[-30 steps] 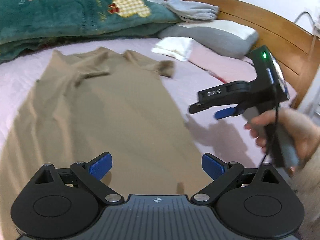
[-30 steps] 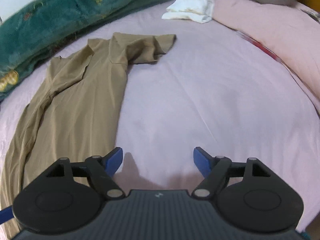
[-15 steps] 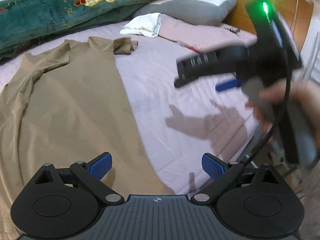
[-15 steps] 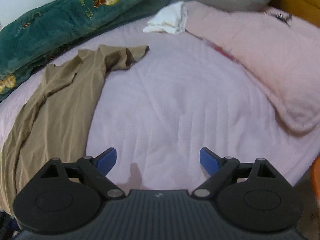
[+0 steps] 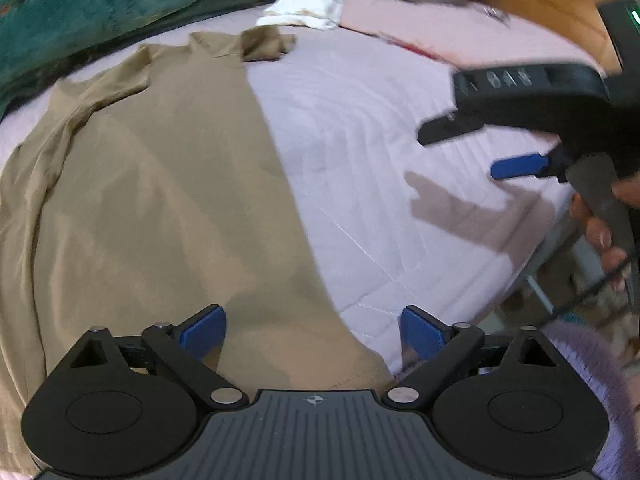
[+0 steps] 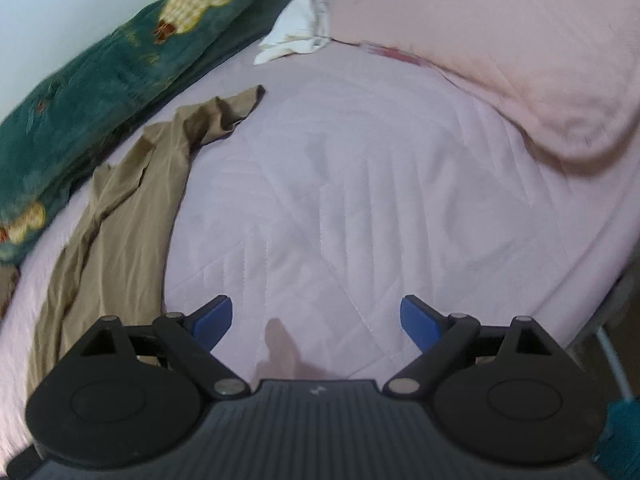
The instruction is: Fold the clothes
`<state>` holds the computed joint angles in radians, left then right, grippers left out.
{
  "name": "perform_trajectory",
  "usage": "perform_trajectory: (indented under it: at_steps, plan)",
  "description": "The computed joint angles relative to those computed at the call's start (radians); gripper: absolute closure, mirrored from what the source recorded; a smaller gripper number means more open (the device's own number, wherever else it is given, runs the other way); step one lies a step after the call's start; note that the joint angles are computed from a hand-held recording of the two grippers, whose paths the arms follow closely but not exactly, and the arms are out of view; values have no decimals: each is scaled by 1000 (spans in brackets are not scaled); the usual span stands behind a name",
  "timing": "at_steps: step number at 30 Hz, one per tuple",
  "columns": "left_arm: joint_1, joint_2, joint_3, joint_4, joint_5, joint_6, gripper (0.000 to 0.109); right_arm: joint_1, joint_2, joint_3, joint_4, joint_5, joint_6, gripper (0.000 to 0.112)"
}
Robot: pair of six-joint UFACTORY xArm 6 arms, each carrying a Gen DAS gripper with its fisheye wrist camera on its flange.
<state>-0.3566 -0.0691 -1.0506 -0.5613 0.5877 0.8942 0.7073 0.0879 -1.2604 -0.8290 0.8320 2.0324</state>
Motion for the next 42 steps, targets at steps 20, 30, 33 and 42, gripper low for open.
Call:
perform_trajectory:
  at_steps: [20, 30, 33, 42]
  plan:
    - [167, 118, -215, -216, 300, 48, 99, -64, 166, -158, -69, -130, -55, 17]
    - [355, 232, -414, -315, 404, -54, 99, -45, 252, -301, 54, -18, -204, 9]
    - [401, 256, -456, -308, 489, -47, 99, -36, 287, -359, 92, 27, -247, 9]
    - [266, 79, -233, -232, 458, 177, 56, -15, 290, -385, 192, 35, -287, 9]
